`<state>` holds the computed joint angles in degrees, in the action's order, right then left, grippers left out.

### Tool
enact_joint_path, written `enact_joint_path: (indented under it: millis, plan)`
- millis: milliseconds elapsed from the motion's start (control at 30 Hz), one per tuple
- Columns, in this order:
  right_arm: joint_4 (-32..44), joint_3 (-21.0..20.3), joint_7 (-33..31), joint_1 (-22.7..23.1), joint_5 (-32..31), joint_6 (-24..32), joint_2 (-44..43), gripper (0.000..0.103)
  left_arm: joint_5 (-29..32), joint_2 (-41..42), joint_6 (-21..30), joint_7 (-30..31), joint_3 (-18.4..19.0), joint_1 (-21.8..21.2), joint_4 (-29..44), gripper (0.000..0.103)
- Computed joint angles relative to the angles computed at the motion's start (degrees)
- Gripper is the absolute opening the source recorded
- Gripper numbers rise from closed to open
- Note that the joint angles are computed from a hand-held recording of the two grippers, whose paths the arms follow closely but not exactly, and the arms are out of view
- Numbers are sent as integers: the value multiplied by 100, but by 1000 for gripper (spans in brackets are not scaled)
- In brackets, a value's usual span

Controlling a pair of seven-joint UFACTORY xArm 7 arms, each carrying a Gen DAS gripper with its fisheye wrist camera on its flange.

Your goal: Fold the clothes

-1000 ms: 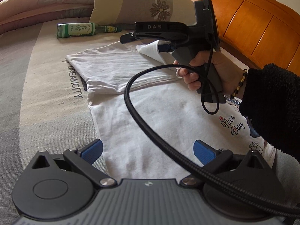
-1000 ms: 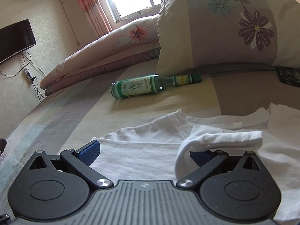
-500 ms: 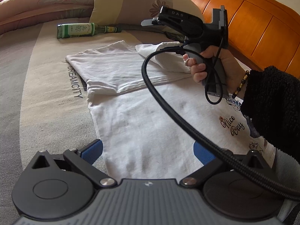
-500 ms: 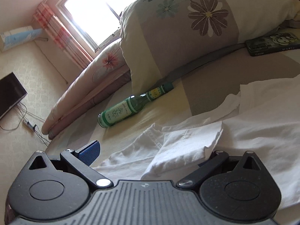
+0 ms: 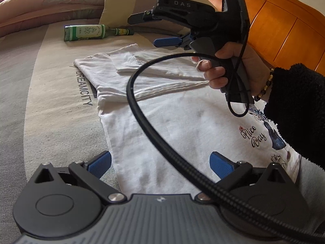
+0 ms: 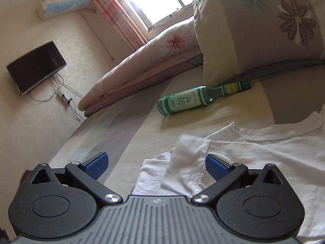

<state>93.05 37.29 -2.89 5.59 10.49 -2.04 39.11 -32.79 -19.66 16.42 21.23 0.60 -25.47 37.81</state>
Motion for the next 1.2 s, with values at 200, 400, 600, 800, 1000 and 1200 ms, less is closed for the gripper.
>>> enact_joint_path:
  millis: [200, 400, 600, 800, 1000, 1200]
  plan:
    - [-350, -2036, 445, 1256, -417, 423, -859, 103, 298, 49, 33, -255, -130, 188, 18, 102]
    - [-1025, -3202, 514, 1867, -1354, 789, -1724, 103, 326, 40, -16, -289, -62, 103, 27, 102]
    - [-1667, -4506, 1674, 2684, -3303, 1024, -2376, 93, 664, 128, -150, -634, -306, 276, 118, 102]
    - [-1683, -4336, 1901, 2685, -4427, 969, -2126, 59, 1591, 40, -221, -1591, -648, 887, 67, 102]
    - [-939, -4499, 1835, 3221, -5039, 981, -1173, 55, 1858, 78, -122, -1898, -410, 867, 55, 102]
    - [-330, -5298, 2539, 4036, -5847, 1021, -540, 8, 1603, 250, -77, -1497, -224, 551, 154, 102]
